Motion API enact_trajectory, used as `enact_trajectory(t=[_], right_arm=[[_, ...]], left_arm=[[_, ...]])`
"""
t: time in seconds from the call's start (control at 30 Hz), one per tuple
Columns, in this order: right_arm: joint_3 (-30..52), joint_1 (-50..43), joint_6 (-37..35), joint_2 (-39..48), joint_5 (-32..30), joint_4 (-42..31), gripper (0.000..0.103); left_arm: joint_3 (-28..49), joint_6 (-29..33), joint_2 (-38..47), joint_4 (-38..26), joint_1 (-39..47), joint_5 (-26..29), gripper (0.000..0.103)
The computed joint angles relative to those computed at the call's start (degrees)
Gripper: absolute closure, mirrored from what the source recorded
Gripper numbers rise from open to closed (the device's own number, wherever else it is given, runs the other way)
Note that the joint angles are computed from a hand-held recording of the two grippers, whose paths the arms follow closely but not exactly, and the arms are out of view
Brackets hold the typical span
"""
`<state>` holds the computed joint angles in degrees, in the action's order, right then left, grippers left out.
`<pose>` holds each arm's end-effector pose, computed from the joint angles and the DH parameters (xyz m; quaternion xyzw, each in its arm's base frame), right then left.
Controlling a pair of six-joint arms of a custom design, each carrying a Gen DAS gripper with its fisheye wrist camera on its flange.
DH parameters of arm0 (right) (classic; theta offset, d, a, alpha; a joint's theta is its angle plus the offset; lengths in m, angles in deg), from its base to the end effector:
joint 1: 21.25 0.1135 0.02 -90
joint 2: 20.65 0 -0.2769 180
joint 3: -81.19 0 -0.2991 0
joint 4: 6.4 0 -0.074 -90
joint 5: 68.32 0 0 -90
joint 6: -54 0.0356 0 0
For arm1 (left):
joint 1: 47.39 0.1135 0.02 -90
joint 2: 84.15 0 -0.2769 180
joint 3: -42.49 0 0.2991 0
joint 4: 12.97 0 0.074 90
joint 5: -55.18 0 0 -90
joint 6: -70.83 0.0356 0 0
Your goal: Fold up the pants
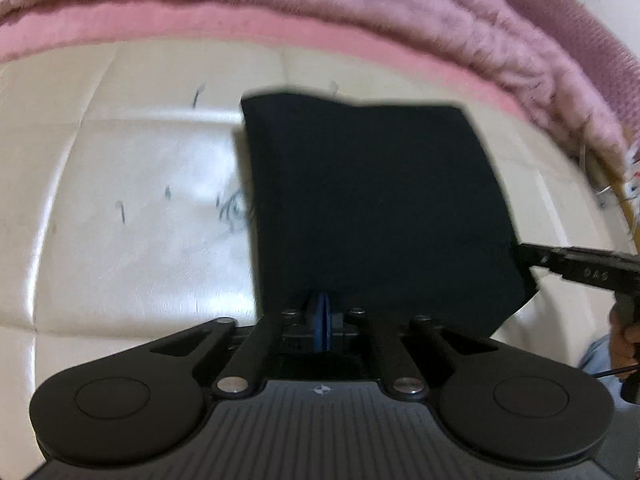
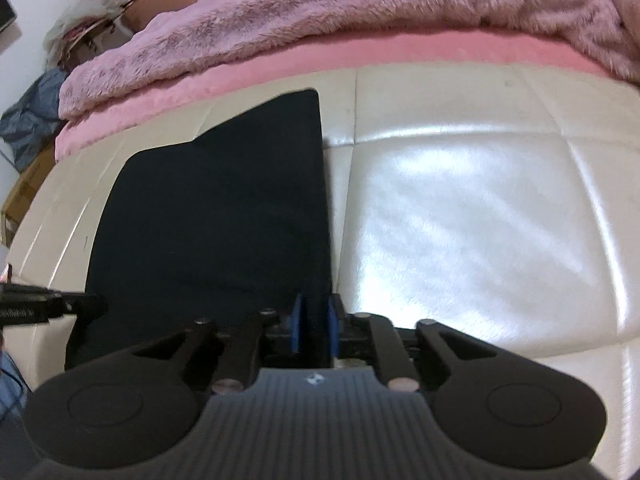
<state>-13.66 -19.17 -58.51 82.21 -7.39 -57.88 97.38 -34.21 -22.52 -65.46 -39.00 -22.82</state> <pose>0.4030 0.0319 0.1942 -0.2470 0.9206 0.2119 0.2158 0.2396 0.0279 0.2285 -0.1675 0.9445 -0.1159 0.2576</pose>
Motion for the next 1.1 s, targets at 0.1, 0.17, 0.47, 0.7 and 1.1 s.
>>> enact_trajectory(t=[0.1,0.17,0.47,0.7,1.1], right_arm=[[0.6,-0.7,-0.4,-2.0,0.1,0.5,0.079],[1.2,-0.3,0.2,-2.8,-0.4,2.4,0.080],[7.8,7.4,2.6,4.3,1.6,11.4,0.095],[11.3,8.2,3.5,11.0,3.2,10.6,0.100],[14.6,3.5,8.7,10.6,-5.5,5.0,0.063]], left_arm=[[1.2,0.9,-1.0,2.8,1.8,0.3,0.094],[2.9,0.1,1.3,5.6,1.7,-1.6,0.094],[7.3,-2.9,15.0,15.4,-0.4,-7.4,0.094],[6.4,-4.1,18.5,17.0,2.0,-5.2,0.097],[1.2,-8.7,6.8,16.9,8.5,4.3,0.046]])
